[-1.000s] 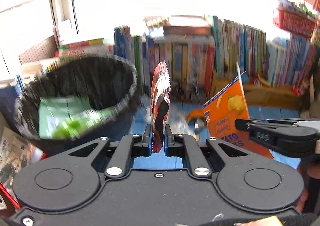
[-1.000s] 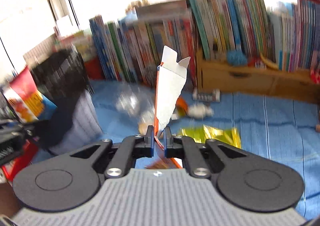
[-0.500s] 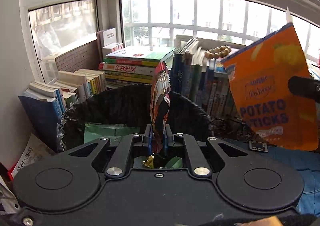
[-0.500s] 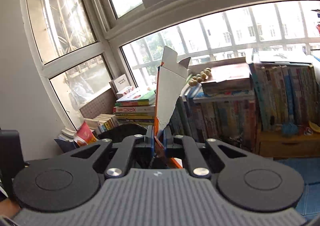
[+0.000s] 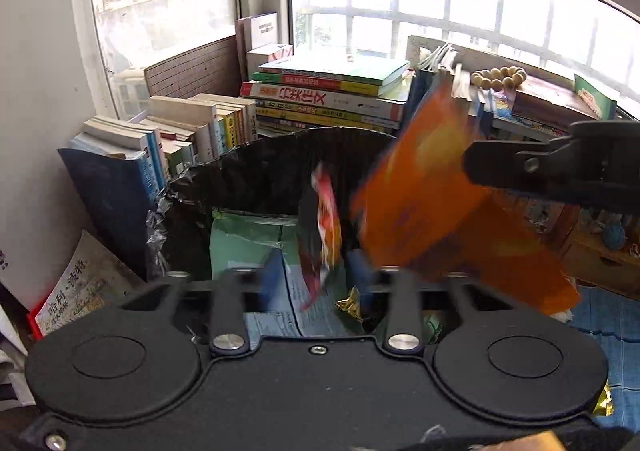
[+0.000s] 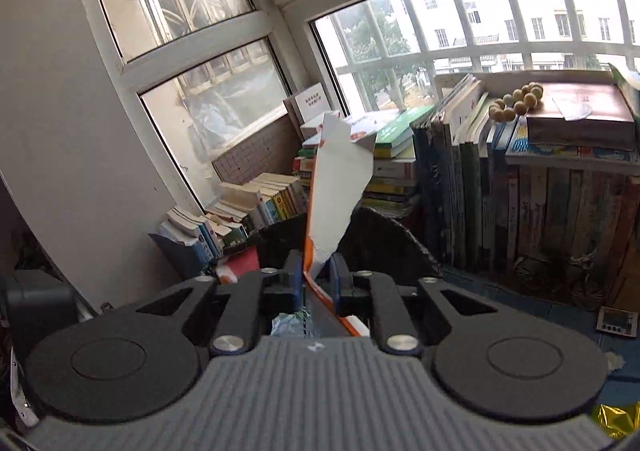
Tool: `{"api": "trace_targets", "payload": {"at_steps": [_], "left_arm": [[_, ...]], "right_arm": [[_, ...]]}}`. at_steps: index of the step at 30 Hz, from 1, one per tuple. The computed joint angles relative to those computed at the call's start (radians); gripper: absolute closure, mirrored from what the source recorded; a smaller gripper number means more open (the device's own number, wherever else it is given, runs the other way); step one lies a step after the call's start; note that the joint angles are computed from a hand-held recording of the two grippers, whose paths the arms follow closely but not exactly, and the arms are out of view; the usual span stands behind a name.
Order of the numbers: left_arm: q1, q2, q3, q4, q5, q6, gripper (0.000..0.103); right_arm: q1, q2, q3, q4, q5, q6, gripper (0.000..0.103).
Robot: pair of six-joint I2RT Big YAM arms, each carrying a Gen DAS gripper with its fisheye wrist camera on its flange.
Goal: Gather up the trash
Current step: 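Carry the box and wrapper over the bin and open both tools, then move both tools back toward the gold foil bag on the bedspread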
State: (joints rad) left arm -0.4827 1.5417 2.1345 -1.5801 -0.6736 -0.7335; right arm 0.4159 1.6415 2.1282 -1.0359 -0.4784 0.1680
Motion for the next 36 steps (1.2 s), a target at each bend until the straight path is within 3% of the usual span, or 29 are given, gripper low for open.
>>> {"api": "trace_targets", "payload": {"at_steps": [1,2,6,14,20,28,36], "left_arm": [[-0.004,-0.002,0.000,-0.009,-0.009,-0.016,0.037],[-0.006,-0.010,-0.011,-0.001,-0.012,-0.022,0.034],[-0.009,-0.030,-0.027,0.015,0.006,-0.032,0.024],[-0.041,-0.020,0.005,-0.002,-0.001,-0.044,0.022],[-0.087,-0.025,0.013,0.025,-0.002,-0.037,0.020],[-0.165,-0.042,-0.016,0.122,-0.004,0.018,0.016],[-0.236,-0.058,-0.095,0.313,0.006,0.152,0.016]], "right_arm": [[0.003,0.001,-0.006,-0.003,0.002,-0.005,0.042],[0.005,-0.005,-0.015,0.000,0.004,-0.007,0.040],[-0.004,-0.031,-0.050,0.012,0.007,-0.013,0.039],[-0.041,-0.081,-0.100,0.036,0.003,-0.022,0.035],[-0.078,-0.148,-0.187,0.073,0.015,-0.055,0.029],[-0.153,-0.247,-0.319,0.133,0.056,-0.119,0.023],[-0.249,-0.312,-0.442,0.179,0.085,-0.139,0.018]]}}
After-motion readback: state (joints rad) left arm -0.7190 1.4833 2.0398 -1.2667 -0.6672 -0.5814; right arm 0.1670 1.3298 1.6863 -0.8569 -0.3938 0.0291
